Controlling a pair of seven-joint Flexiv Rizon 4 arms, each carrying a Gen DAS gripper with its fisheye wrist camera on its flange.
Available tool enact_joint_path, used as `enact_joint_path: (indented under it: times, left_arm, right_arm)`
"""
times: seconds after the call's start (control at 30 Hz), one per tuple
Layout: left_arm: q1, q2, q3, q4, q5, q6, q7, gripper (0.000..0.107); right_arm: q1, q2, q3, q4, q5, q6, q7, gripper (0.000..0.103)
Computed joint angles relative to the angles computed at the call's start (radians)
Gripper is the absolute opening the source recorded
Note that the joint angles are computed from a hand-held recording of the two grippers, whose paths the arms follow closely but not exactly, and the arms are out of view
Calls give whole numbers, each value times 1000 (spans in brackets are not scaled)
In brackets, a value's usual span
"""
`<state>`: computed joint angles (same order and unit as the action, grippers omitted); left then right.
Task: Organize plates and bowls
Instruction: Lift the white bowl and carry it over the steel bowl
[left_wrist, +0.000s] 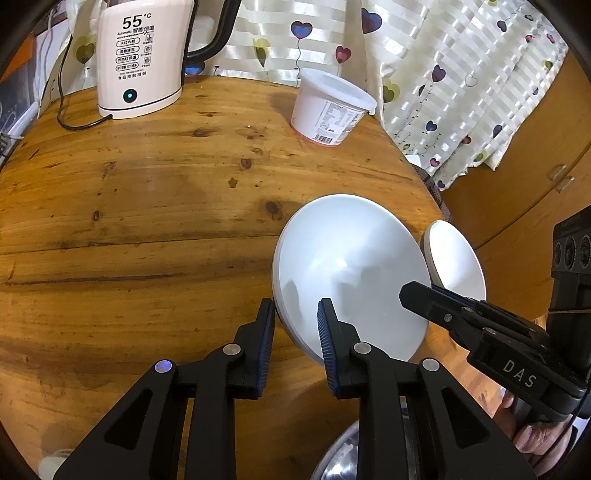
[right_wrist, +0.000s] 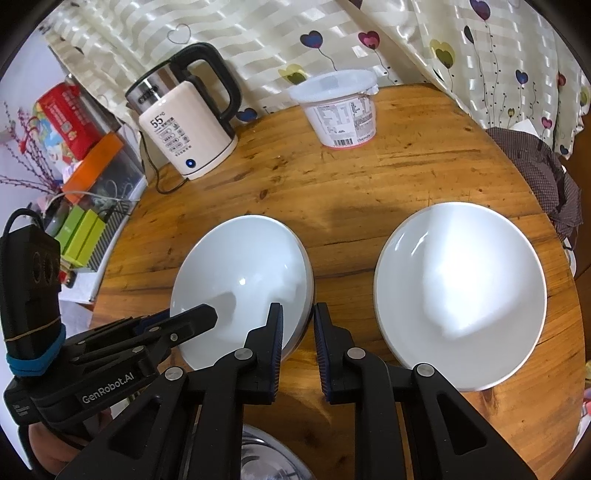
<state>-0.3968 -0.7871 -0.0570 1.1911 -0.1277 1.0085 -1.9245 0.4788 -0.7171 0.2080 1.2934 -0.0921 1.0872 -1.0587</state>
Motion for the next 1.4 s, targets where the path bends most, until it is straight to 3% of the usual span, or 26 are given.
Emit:
enact_joint_path:
  times: [1.4]
  left_arm:
    - [-51, 194, 11, 201, 78, 74, -53, 25]
  right_arm:
    - [32, 224, -18, 292, -98, 159, 140, 17]
